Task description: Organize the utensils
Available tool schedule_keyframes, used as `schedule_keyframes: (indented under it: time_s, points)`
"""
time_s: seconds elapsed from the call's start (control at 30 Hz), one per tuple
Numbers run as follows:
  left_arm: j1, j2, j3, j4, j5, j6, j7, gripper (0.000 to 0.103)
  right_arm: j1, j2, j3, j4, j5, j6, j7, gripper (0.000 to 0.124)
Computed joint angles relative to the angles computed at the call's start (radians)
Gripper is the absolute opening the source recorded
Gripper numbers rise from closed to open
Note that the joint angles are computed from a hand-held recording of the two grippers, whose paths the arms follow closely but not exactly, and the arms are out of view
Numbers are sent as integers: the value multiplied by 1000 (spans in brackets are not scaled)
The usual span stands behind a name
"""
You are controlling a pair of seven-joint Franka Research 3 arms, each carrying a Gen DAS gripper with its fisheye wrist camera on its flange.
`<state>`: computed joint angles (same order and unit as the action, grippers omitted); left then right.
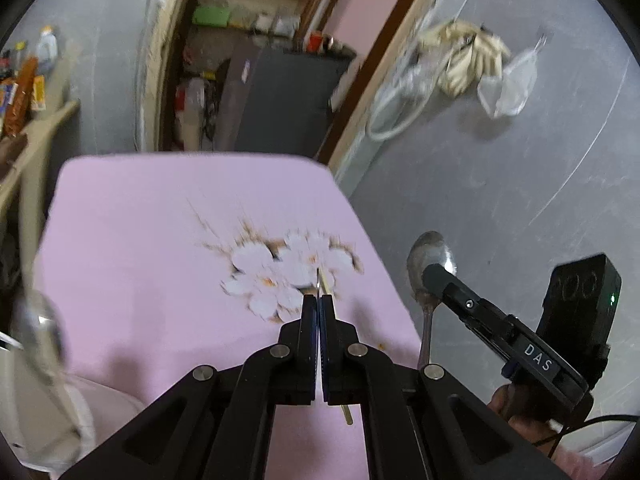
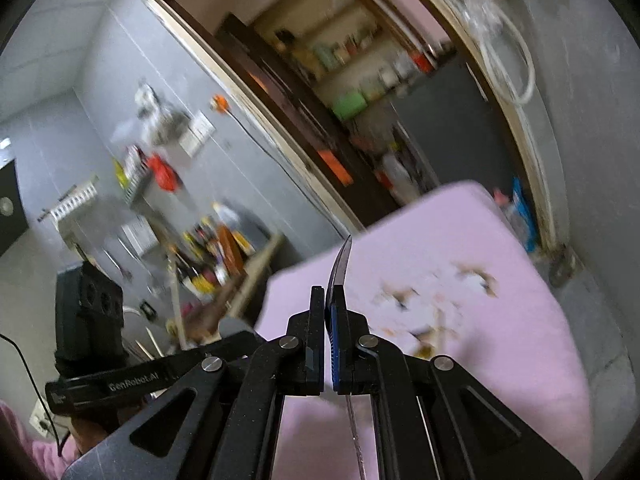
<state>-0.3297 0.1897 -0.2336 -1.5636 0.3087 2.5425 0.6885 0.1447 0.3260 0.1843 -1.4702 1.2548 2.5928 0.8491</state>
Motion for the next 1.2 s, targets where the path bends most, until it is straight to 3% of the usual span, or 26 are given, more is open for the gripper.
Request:
schedule_keyframes:
  time_s: [0.2,0.53,0.9,1.2]
  points:
    - [42,-136,16,-116,25,80,2,2,60,-20,36,53,57,111,-67,3]
    - [125,-361,40,-258,-17,114,80,2,146,62,109,259,63,180,-96,3]
    - [217,-582,65,-397,-34,104,85,2,212,175,186,418,46,187,-108,3]
    - [263,-709,59,-494,-22,37,53,2,230,204,206,408,-30,205,-102,3]
